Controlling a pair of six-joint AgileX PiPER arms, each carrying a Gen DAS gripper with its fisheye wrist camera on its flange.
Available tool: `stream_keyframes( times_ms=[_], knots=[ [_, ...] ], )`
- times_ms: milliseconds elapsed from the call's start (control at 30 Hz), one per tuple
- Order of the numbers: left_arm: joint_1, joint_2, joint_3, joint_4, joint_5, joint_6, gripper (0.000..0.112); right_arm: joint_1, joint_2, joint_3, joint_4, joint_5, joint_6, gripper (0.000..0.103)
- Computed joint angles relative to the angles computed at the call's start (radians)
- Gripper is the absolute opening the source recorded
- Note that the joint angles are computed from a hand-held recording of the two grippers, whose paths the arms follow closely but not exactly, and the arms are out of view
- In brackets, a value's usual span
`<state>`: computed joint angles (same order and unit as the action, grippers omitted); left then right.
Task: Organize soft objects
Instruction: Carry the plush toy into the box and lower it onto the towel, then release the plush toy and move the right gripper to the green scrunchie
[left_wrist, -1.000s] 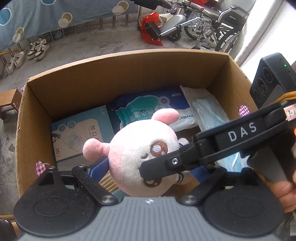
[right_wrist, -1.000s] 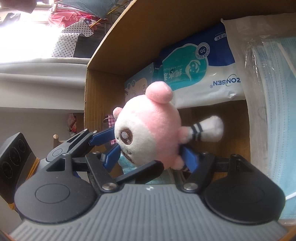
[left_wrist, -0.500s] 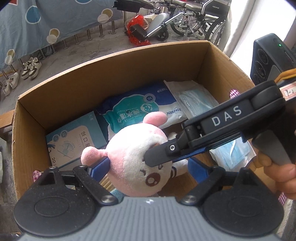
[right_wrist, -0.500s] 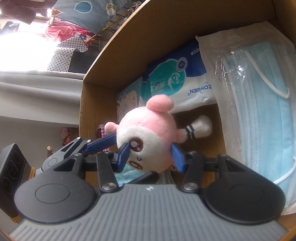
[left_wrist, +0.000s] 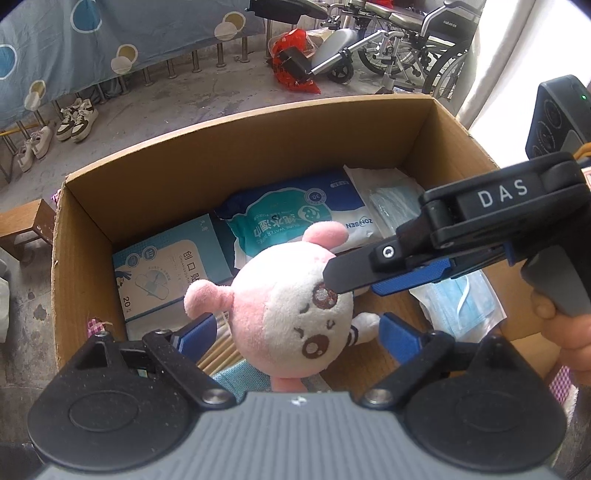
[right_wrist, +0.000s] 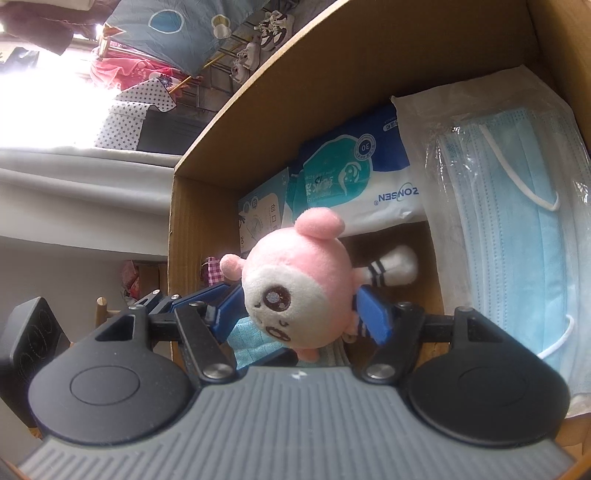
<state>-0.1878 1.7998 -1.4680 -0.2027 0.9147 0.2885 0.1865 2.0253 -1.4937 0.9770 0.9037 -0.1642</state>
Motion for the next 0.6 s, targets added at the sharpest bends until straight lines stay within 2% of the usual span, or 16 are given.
stream_keyframes(
  times_ms=[100,300,467,600],
  knots=[
    [0.019,-0.056,0.028,-0.024,-0.009,0.009,0.096,-0.013,-0.07,0.043,0.016,0.0,-0.048,0.069],
    [0.123,-0.275,0.158,-0.181,-0.017,0.108,0.096,-0.076,-0.299,0.198,0.134,0.039,-0.207,0.071],
    [0.274,-0.514,0.313,-0.386,0.052,0.293,0.1,-0.159,-0.57,0.4,0.273,0.127,-0.37,0.075],
    [0.388,-0.656,0.448,-0.511,0.118,0.397,0.1,-0.223,-0.781,0.548,0.293,0.166,-0.415,0.077]
  ],
)
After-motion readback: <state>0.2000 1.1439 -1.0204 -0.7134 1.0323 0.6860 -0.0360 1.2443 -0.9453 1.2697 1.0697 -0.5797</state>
